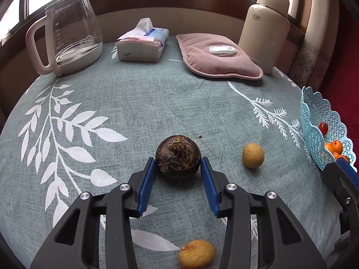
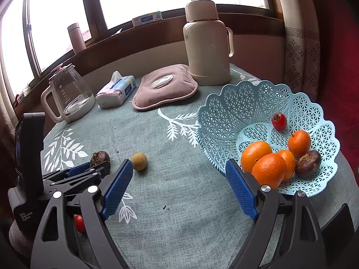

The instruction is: Organize fruits

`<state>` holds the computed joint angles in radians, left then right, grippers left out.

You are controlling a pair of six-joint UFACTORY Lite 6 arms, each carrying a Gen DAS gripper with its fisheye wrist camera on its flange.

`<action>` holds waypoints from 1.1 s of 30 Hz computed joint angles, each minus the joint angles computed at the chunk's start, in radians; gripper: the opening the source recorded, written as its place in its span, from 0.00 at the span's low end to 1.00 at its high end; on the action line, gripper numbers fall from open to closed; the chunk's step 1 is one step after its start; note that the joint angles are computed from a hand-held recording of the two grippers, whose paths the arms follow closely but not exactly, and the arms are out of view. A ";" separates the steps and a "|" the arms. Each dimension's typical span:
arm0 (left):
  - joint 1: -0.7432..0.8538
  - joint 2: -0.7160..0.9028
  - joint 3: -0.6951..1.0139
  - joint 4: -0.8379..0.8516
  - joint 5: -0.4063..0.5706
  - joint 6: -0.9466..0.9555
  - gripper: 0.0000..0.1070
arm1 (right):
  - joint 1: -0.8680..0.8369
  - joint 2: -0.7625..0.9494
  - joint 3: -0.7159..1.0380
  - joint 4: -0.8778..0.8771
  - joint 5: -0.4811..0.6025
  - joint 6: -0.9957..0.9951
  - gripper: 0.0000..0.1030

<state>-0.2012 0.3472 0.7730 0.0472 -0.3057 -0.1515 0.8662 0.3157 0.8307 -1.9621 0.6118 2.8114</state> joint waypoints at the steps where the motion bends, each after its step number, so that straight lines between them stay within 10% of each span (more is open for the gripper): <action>1: 0.007 -0.009 -0.007 0.010 -0.002 -0.015 0.39 | 0.002 0.002 0.000 0.003 0.002 -0.002 0.84; 25: 0.174 -0.154 -0.083 0.131 -0.037 -0.161 0.34 | 0.086 0.154 0.218 0.070 0.020 -0.220 0.84; 33: 0.204 -0.132 -0.066 0.142 -0.039 -0.197 0.59 | -0.017 0.320 0.418 -0.022 -0.236 -0.220 0.65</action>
<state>0.0027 0.2148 0.7065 0.1889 -0.3443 -0.3483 0.8488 0.6353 1.2490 -1.9840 0.3757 2.5912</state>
